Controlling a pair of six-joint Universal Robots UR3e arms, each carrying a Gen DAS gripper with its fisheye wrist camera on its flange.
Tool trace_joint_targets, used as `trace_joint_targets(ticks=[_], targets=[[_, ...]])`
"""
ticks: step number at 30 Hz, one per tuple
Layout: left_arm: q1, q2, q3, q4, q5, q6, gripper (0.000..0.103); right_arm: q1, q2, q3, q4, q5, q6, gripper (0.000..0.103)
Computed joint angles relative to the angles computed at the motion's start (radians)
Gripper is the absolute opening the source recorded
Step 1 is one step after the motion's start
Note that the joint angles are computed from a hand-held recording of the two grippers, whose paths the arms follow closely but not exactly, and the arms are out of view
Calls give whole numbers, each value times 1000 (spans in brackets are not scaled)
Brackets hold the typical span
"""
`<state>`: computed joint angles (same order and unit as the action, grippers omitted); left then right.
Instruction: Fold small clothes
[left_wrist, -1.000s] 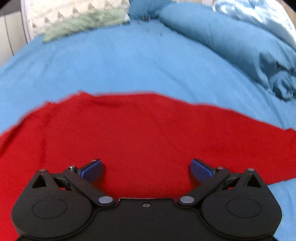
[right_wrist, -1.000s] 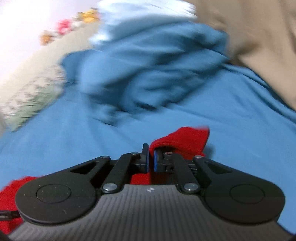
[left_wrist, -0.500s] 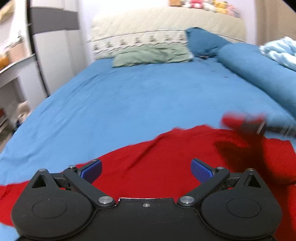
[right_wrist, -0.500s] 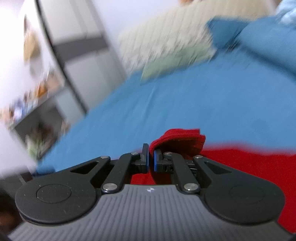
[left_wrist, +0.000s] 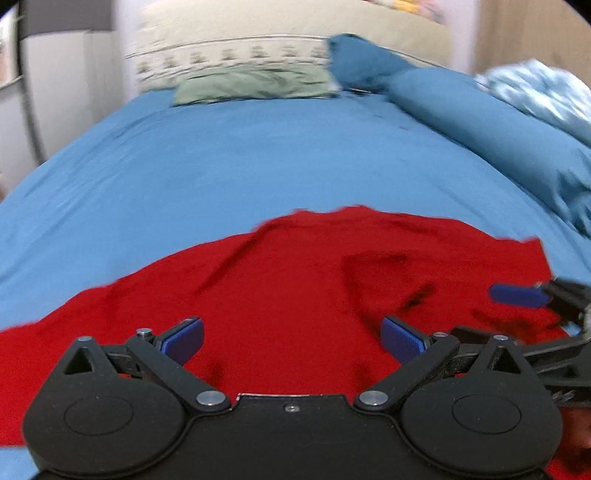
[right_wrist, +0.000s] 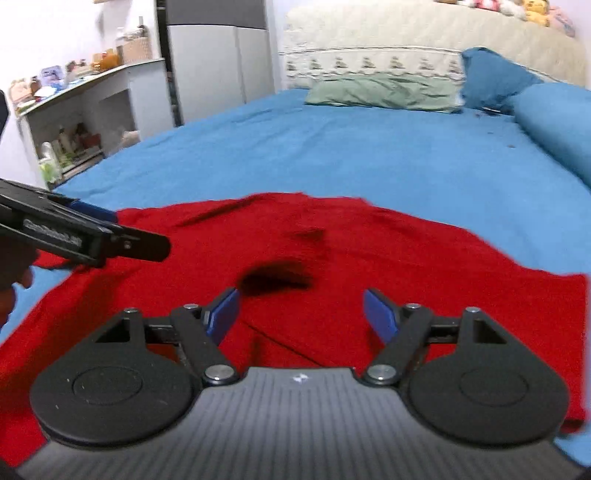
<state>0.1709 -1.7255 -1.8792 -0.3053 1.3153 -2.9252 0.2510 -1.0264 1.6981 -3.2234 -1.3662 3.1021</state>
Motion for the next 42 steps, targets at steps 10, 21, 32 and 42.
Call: trace_joint_targets(ticks=[10,21,32,42], targets=[[-223,-353,333,-21,151,-4,49,-333,-350,529,-144,128,7,101],[-52,-274,142,129,-52,-244,8,-427,-374,677,-246,149,77,101],[34,-266,55,201,-204,-336,4,-391,-351,631,-182,94,46,101],[151,-82,-135,482,-115,-331,4,-276,-282,488,-123,-53,-15,101]])
